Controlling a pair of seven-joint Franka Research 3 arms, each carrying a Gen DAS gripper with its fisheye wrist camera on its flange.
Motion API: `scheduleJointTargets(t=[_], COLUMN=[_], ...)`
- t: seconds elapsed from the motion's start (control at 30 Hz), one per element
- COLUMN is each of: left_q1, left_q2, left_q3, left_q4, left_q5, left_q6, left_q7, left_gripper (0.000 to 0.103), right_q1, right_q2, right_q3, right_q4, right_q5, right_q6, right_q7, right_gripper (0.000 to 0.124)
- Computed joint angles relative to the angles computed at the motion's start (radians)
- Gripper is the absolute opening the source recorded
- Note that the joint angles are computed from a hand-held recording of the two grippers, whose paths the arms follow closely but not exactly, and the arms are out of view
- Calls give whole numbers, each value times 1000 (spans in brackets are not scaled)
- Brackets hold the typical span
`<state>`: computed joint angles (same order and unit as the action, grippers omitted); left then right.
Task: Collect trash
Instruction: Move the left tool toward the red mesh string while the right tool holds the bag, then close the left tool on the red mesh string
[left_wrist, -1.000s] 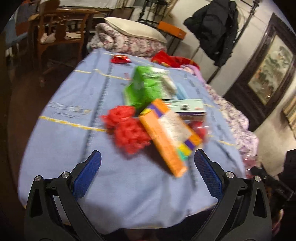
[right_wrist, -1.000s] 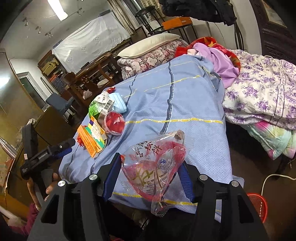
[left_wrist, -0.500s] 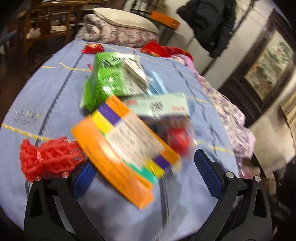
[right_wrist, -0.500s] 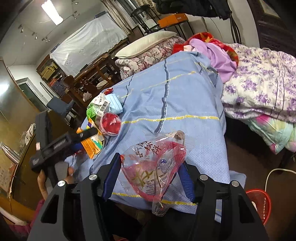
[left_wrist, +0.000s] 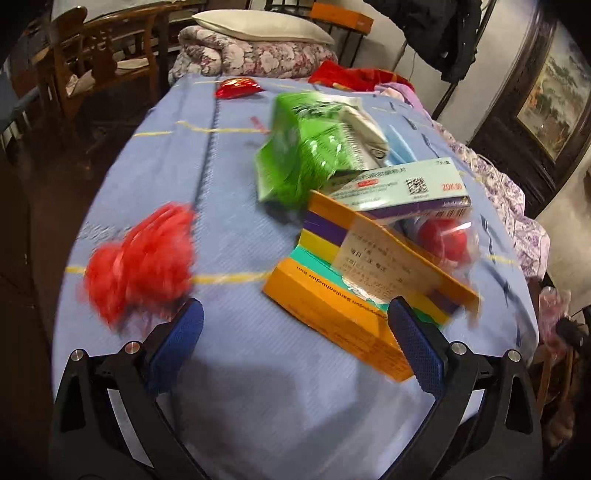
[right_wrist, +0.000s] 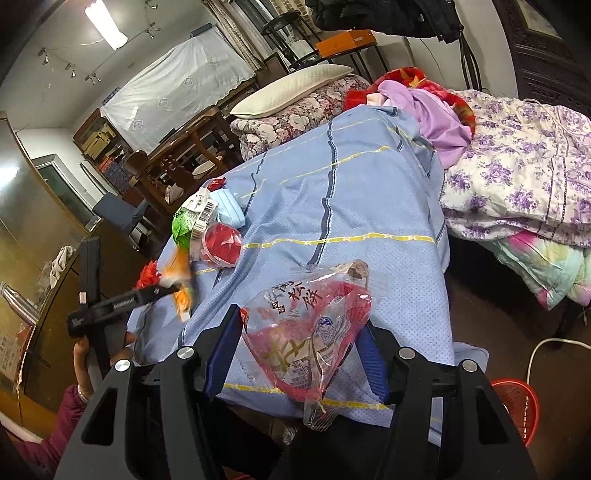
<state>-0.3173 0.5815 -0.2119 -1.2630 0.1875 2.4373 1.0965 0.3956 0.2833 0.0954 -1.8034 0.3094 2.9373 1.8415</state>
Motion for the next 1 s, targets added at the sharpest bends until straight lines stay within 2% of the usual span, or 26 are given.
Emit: scheduleJointTargets(t=[0.1, 0.17, 0.2, 0.27, 0.33, 0.4, 0.47, 0.53, 0.57, 0.63, 0.67, 0.8, 0.87, 1.0], left_q1=[39, 19, 23, 51, 84, 83, 59, 59, 41, -7, -35, -9, -22, -15], left_q2=[-48, -74, -99, -129, -184, -231, -242, -228, -213, -181, -150, -65, -66, -66], left_q3=[-38, -11, -8, -31, -51, -27, 18, 32, 58, 115, 144, 111, 124, 115], left_q4=[-86, -128, -176, -233, -328, -398, -406, -380, -354, -295, -242, -121, -129, -137], left_q5=[-53, -12, 1, -27, -67, -55, -4, 20, 58, 166, 226, 229, 279, 312], left_q6=[74, 120, 170, 219, 314, 404, 428, 409, 387, 310, 239, 87, 88, 94], left_q7=[54, 36, 41, 67, 82, 43, -29, -71, -109, -193, -241, -242, -269, -268], left_gripper=[96, 96, 96, 96, 96, 96, 96, 96, 96, 96, 96, 96, 96, 96], right_q1=[-7, -7, -7, 9, 19, 1, -6, -4, -1, 8, 12, 17, 11, 2], right_q2=[4, 3, 3, 0, -2, 0, 4, 4, 3, 3, 2, 3, 5, 10], right_q3=[9, 9, 9, -9, -22, 0, 10, 6, 3, -7, -12, -20, -14, -6], right_q4=[5, 6, 6, 1, -3, -4, -2, 0, 0, 0, -1, -2, -1, 0], right_q5=[14, 17, 18, -9, -34, -9, 8, 8, 4, -9, -18, -39, -33, -21], right_q6=[-6, -9, -7, 5, 13, 14, 13, 7, 7, 8, 9, 7, 5, -3], right_q7=[-14, -17, -19, -4, 11, -10, -21, -20, -17, -7, 0, 13, 10, 7], right_gripper=[61, 61, 61, 61, 61, 61, 61, 61, 61, 61, 61, 60, 60, 60])
